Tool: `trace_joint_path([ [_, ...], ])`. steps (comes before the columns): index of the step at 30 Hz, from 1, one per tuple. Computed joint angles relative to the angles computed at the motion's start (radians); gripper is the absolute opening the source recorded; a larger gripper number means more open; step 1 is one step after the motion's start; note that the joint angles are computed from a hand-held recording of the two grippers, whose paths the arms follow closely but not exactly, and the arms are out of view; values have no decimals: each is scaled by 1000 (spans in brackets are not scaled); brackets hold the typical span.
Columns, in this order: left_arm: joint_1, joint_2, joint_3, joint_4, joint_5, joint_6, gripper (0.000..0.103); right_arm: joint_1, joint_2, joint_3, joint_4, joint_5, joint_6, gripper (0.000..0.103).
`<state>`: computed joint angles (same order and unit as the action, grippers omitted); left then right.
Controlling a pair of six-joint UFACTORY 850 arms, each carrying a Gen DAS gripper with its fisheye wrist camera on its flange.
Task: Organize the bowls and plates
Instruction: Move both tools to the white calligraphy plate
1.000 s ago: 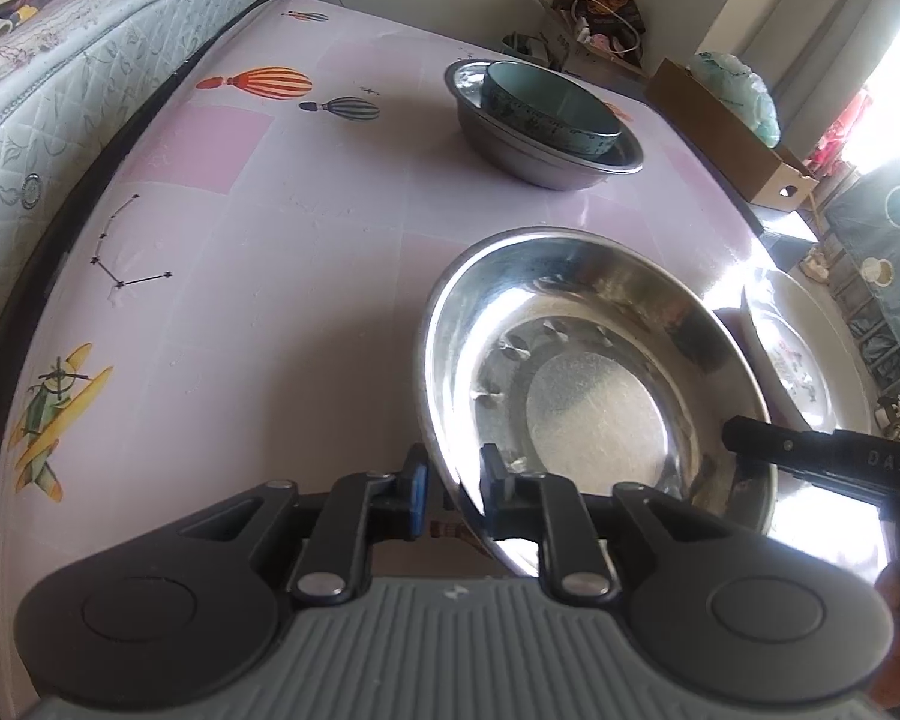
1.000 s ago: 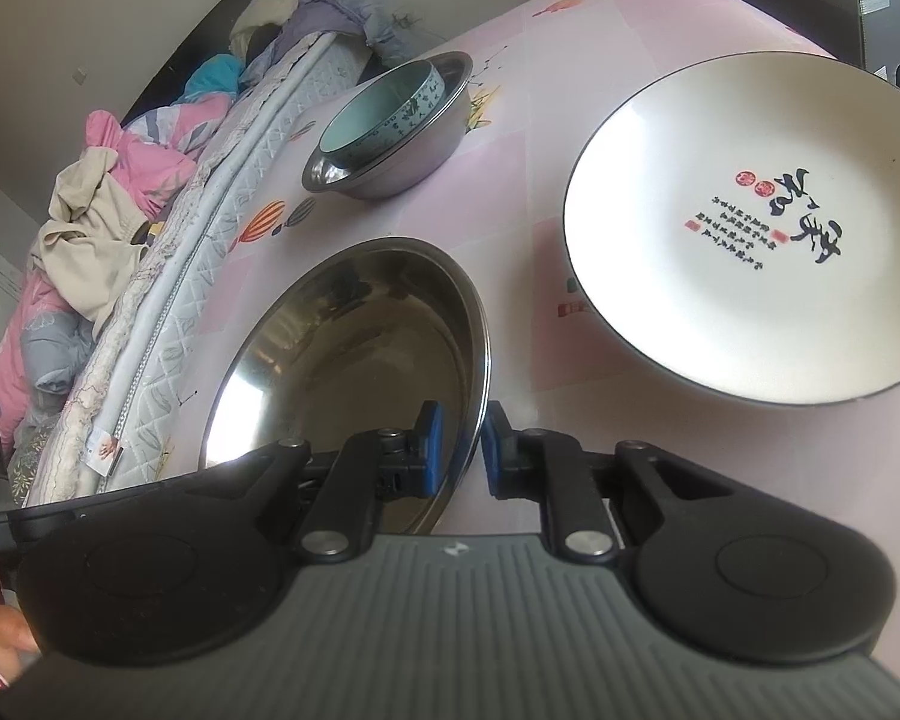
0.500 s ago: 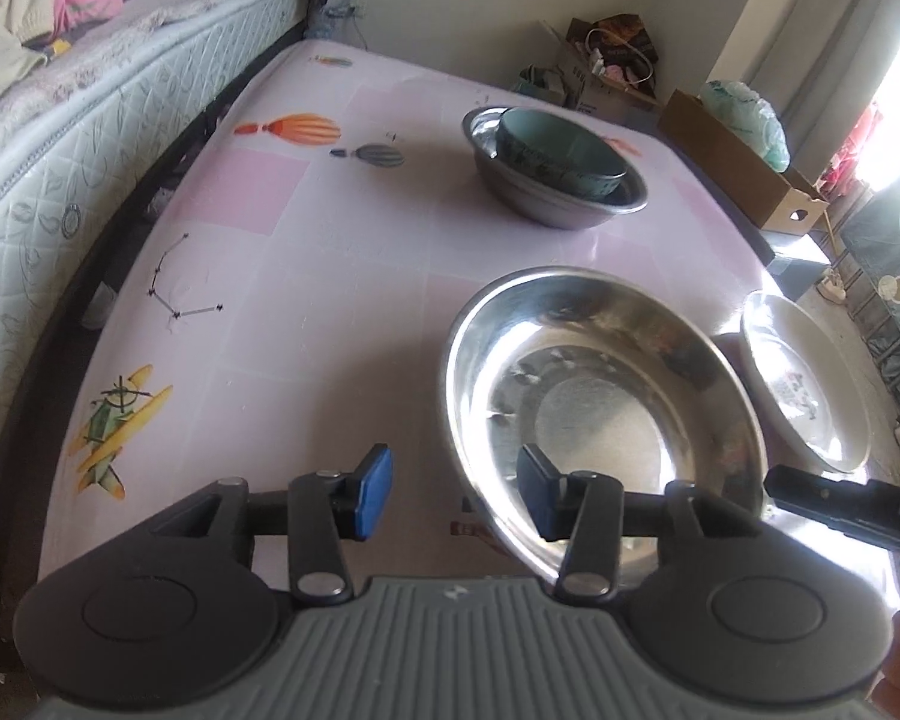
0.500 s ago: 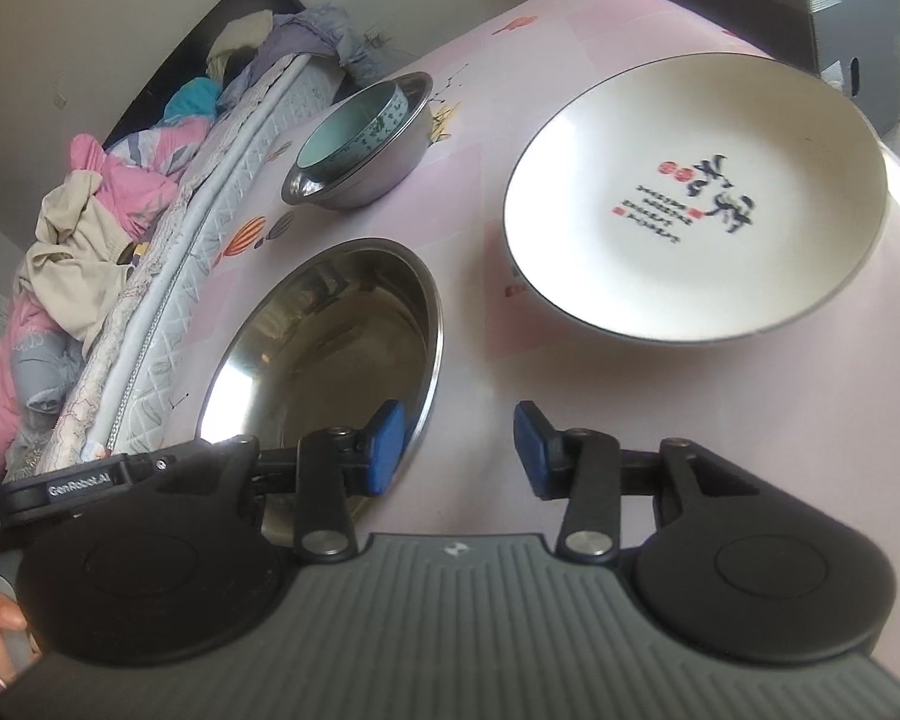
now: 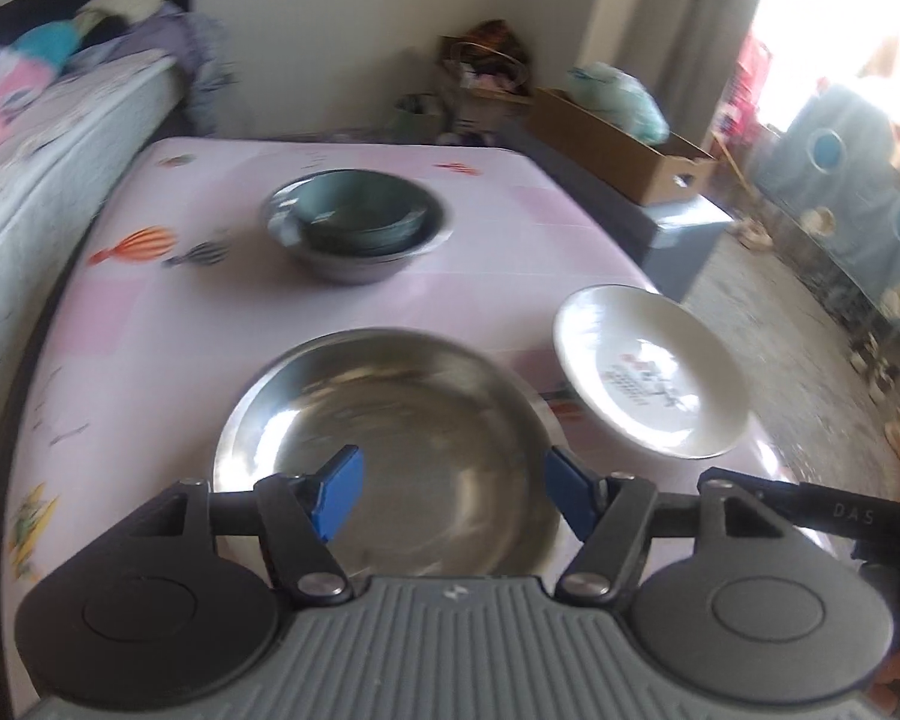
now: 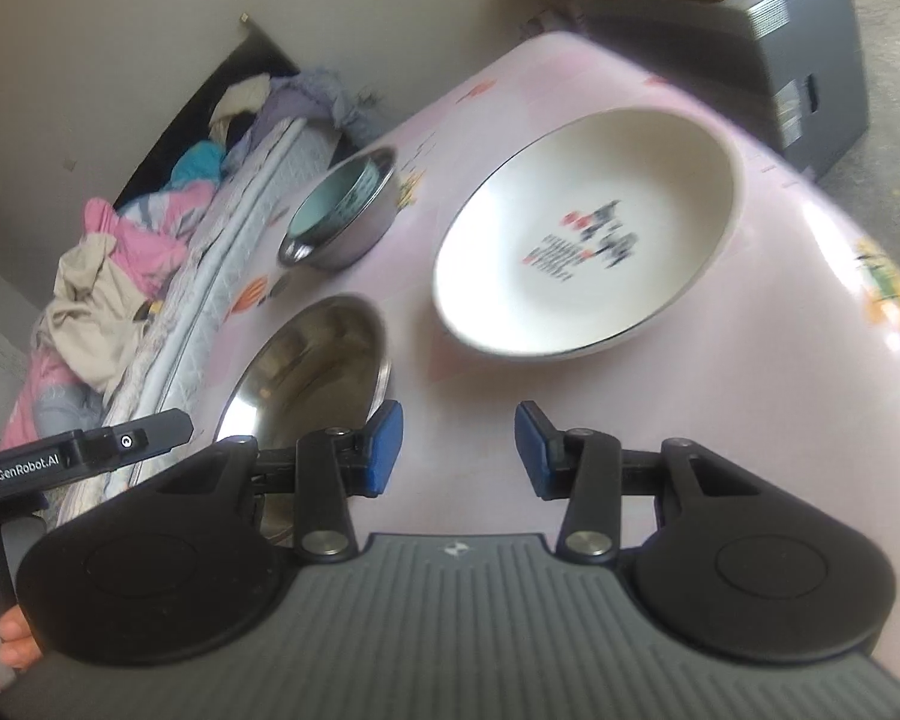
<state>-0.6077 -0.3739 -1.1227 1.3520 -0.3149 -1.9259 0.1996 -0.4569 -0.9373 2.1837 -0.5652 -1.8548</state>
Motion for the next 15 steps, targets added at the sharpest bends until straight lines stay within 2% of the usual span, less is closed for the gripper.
trace_joint_path([
  [3,-8,-68,-101,-116,-6,138,86,-40,18,17,25,-1,-31,41],
  [9,-15,-190,-286,-289,-28,366,88,-111,29,19,75,24,-88,41],
  [15,6,-305,-454,-484,-46,632,88,-143,-19,-30,112,45,-88,41],
])
